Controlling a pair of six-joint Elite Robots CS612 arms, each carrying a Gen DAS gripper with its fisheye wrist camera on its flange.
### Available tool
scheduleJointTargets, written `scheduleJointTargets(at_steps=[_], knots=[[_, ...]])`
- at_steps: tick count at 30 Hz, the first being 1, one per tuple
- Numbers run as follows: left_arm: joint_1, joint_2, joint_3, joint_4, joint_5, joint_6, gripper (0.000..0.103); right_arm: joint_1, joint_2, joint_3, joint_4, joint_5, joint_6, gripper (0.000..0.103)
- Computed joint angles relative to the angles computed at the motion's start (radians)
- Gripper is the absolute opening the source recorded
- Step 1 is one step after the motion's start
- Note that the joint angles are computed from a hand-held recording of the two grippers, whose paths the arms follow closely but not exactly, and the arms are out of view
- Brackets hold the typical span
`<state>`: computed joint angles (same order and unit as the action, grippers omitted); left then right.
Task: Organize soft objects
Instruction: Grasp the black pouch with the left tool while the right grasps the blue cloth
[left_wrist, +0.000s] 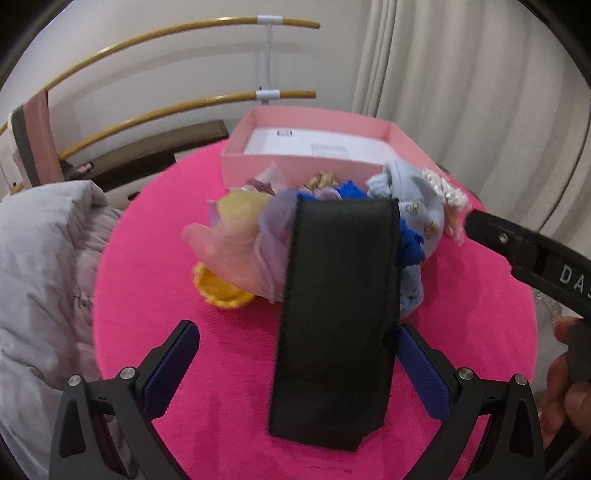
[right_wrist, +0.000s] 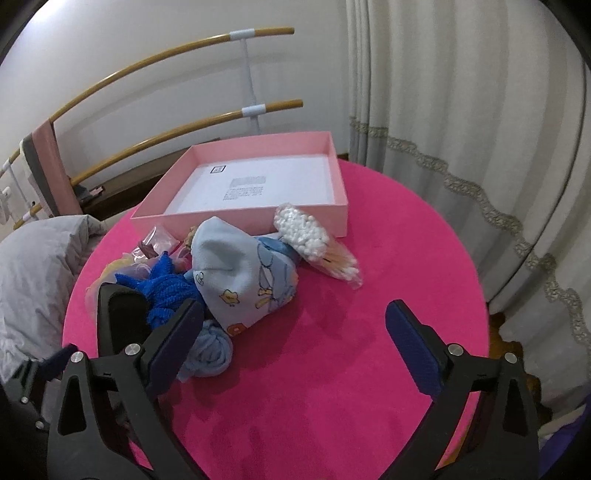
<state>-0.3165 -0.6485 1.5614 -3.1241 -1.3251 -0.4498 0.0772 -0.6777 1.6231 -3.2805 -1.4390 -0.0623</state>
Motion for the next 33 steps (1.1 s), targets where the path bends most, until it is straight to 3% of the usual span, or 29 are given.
scheduleJointTargets(at_steps=[2,6,13,15,20,24,29,33], knots=[[0.008,0.020,-0.031,0.021,-0.027,-0.002,0.102,0.000,0.007,-0.014,0.018,0.017,0.000,0.096],[0.031,0.052,-0.078,0.045,-0.103,-0.008,0.085,-0.001,0.027,-0.057,0.065,0.061,0.005,0.092],[0.044,0.068,-0.106,0.055,-0.102,0.029,0.067,0.009,0.071,-0.151,0.173,0.146,0.012,0.085],[0.043,0.066,-0.106,0.054,-0.094,0.042,0.062,0.014,0.084,-0.176,0.202,0.133,0.020,0.072],[0.047,0.064,-0.098,0.044,-0.098,0.058,0.054,0.009,0.094,-0.182,0.201,0.142,0.029,0.067],[0.045,0.054,-0.086,0.039,-0.108,0.057,0.043,0.003,0.083,-0.158,0.177,0.163,0.016,0.041],[0.041,0.038,-0.062,0.021,-0.103,0.060,0.041,0.002,0.063,-0.123,0.167,0.142,-0.010,0.034],[0.042,0.030,-0.051,0.019,-0.087,0.050,0.040,0.002,0.061,-0.115,0.163,0.131,-0.010,0.036]])
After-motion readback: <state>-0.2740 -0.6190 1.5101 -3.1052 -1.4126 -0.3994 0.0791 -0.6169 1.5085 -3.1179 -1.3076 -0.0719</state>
